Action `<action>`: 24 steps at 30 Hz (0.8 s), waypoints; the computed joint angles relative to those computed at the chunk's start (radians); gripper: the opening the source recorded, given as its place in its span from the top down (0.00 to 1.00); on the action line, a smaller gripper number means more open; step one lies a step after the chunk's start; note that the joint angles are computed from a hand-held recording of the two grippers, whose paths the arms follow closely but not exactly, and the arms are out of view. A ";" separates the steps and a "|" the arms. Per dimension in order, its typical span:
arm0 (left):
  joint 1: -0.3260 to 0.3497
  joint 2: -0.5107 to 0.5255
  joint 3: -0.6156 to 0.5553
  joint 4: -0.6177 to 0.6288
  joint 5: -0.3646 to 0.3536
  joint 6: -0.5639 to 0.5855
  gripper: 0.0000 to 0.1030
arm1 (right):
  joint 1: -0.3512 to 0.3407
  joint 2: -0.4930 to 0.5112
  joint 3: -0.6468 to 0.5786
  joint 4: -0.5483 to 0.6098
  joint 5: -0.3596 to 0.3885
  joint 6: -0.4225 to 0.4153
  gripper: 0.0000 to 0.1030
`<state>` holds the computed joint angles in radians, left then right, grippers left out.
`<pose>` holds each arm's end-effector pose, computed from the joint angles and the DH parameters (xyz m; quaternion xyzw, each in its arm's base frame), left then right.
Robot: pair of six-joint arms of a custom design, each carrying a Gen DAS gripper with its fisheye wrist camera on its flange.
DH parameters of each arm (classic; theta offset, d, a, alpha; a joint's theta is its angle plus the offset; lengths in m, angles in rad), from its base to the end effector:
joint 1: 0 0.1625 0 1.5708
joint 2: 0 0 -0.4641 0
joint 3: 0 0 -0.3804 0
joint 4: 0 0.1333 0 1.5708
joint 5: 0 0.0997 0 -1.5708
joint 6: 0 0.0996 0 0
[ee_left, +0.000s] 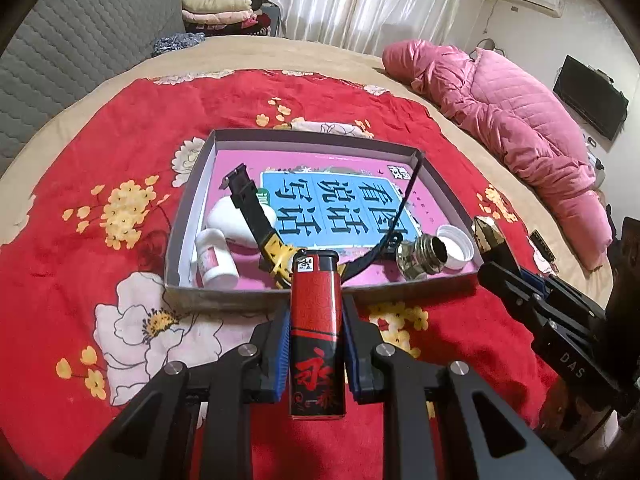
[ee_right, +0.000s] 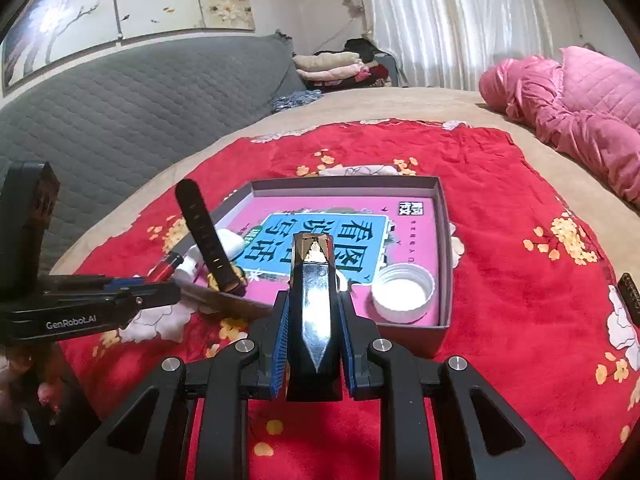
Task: Organize rigid objects
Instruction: 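Carry the lighter into the box with the left tool while the right carries the black tube over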
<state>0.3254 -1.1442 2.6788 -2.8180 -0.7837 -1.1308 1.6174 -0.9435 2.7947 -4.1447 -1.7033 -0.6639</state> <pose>-0.2015 -0.2831 0.1092 0.1072 0.9094 -0.3027 0.2644 0.1343 -0.3013 0.1646 0.3027 -0.8832 0.3173 0.1662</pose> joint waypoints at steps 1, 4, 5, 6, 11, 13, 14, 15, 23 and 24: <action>0.002 0.001 -0.003 0.000 0.002 0.004 0.78 | 0.001 -0.003 -0.004 0.005 -0.001 0.001 0.78; 0.010 0.005 -0.009 -0.007 0.010 0.016 0.78 | 0.000 -0.007 -0.009 0.007 0.002 -0.004 0.78; 0.012 0.007 -0.012 -0.007 0.012 0.020 0.78 | -0.001 -0.006 -0.012 0.006 0.000 -0.007 0.78; 0.015 0.010 -0.016 -0.009 0.015 0.027 0.78 | -0.002 -0.006 -0.013 0.006 0.000 -0.009 0.78; 0.038 0.022 -0.032 -0.022 0.023 0.058 0.78 | -0.010 -0.007 -0.031 0.017 0.001 -0.014 0.78; 0.048 0.029 -0.038 -0.032 0.029 0.069 0.78 | -0.010 -0.008 -0.036 0.022 -0.001 -0.018 0.78; 0.052 0.032 -0.041 -0.030 0.031 0.071 0.78 | -0.011 -0.008 -0.040 0.022 -0.004 -0.022 0.78; 0.057 0.034 -0.044 -0.032 0.034 0.074 0.78 | -0.013 -0.008 -0.042 0.026 -0.002 -0.022 0.78; 0.090 0.064 -0.059 -0.077 0.042 0.114 0.78 | -0.025 -0.015 -0.066 0.061 -0.001 -0.015 0.78; 0.094 0.068 -0.061 -0.082 0.043 0.119 0.78 | -0.027 -0.016 -0.068 0.064 0.000 -0.014 0.78</action>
